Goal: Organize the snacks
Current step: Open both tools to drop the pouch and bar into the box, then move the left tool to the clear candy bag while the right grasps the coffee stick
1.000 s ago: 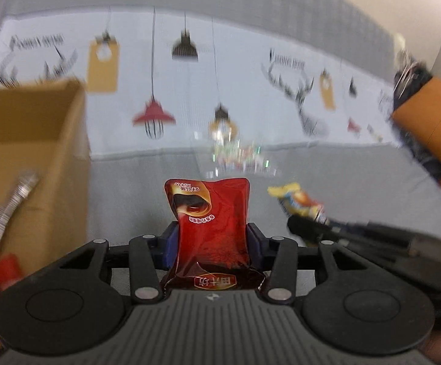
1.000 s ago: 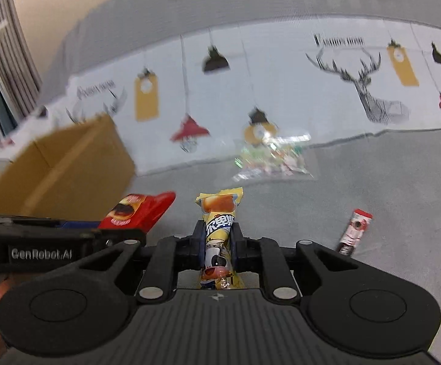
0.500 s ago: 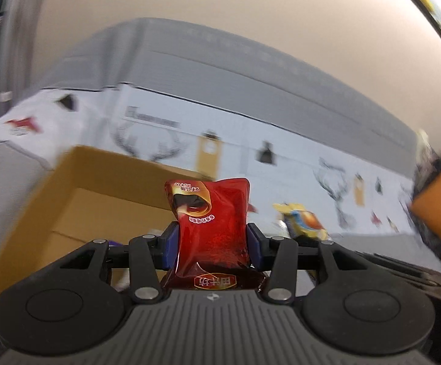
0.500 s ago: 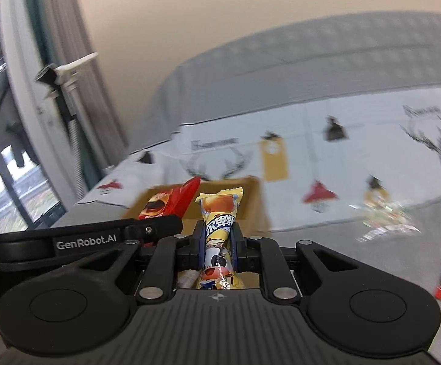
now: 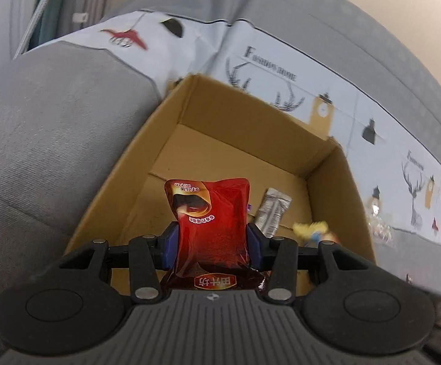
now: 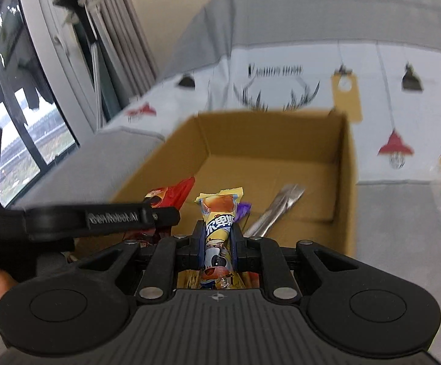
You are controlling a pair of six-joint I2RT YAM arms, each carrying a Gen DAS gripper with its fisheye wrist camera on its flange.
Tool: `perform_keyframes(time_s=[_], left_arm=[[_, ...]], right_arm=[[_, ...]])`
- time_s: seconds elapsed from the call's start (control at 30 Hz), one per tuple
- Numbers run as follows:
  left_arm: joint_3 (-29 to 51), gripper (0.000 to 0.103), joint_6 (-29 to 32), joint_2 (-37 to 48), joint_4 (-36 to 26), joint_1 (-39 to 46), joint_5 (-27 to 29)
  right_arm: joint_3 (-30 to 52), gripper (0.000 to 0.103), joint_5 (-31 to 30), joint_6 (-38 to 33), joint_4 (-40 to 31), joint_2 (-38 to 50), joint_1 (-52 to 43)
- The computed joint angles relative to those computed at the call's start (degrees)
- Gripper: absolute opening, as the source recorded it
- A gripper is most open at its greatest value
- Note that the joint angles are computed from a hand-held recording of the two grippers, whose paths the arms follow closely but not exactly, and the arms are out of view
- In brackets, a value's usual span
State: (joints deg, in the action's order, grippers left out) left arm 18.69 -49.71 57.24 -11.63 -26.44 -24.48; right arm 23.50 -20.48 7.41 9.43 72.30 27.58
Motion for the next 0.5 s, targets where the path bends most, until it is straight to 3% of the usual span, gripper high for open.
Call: perform_keyframes(time_s=[0.07, 0.1, 0.13, 0.2, 0.37, 0.5], left_arm=[[0.14, 0.057, 1.18, 1.26, 0.22, 1.25, 0.73], [0.27, 0.063, 0.77, 1.98, 0.37, 1.46, 1.32], [0.73, 0.075, -1.27, 2.98, -0.27, 0.31, 0.32], [1.62, 0.077, -2.53, 4.13, 0.09, -1.31, -1.28], [6.0, 0.078, -4.98, 6.68, 0.26, -12.16, -8.47], [11.63, 0.078, -6.38, 13.96, 2.82, -20.99, -12.38]], right_arm=[[0.6, 0.018, 0.29, 0.36, 0.63, 2.72, 1.25], [1.18, 0.023, 0.77, 0.57, 0.18, 3.58, 1.71], [1.15, 0.041, 0.85, 0.65, -0.16, 3.4, 1.6], [-0.37, 0.056, -2.67, -0.43, 0.66, 1.08, -0.97], [-3.29, 0.062, -10.28, -5.48, -4.39, -8.67, -13.7], [-4.89, 0.065, -22.09, -13.05, -9.72, -13.08, -34.49]])
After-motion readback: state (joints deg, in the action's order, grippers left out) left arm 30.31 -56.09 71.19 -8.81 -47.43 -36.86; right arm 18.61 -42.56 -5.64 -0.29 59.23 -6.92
